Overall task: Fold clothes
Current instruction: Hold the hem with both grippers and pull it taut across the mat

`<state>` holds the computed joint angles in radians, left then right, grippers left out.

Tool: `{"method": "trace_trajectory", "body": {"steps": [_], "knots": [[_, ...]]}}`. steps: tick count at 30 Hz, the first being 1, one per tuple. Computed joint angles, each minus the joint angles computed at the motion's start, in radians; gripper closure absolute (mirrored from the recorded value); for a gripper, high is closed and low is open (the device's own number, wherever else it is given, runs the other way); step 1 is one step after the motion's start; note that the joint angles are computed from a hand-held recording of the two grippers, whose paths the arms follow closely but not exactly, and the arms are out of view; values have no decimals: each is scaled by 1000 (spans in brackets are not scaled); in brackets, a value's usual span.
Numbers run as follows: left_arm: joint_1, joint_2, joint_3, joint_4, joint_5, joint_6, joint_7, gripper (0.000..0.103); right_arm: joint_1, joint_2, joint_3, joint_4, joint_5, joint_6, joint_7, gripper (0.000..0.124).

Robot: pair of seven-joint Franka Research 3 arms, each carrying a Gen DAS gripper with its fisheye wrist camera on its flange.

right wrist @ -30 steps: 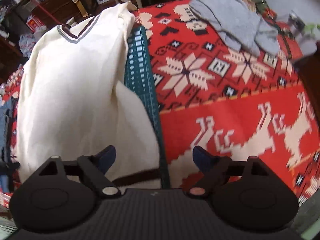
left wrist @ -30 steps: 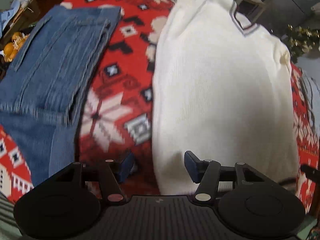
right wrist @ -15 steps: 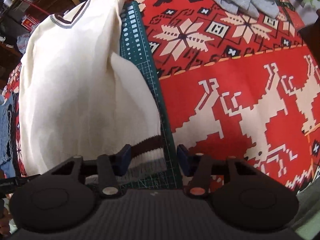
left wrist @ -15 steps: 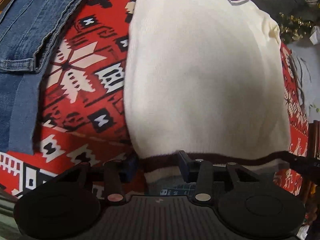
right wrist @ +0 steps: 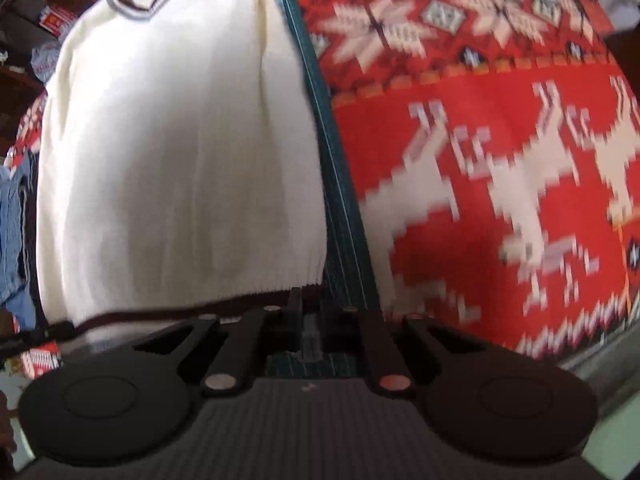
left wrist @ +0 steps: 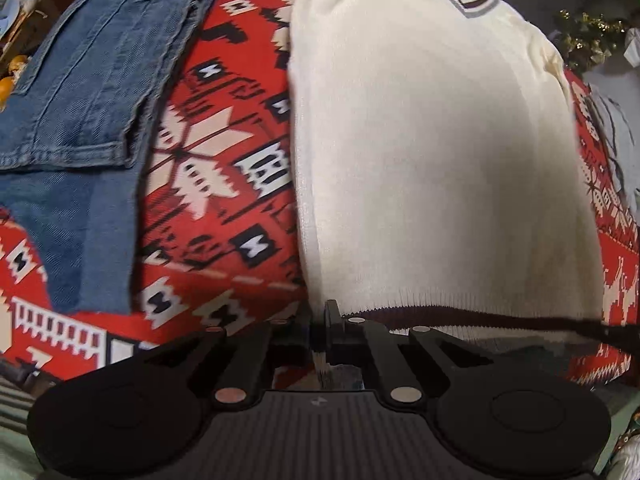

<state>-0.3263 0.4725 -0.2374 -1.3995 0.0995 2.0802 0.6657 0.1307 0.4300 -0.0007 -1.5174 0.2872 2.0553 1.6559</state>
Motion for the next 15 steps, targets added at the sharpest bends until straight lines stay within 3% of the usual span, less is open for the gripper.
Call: {"method": "trace_trajectory", "body": {"steps": [15], "knots": [[13,-2,-11,13,-52,-62,19,97,6,2,-14,35,-53,-125,25,117]]}}
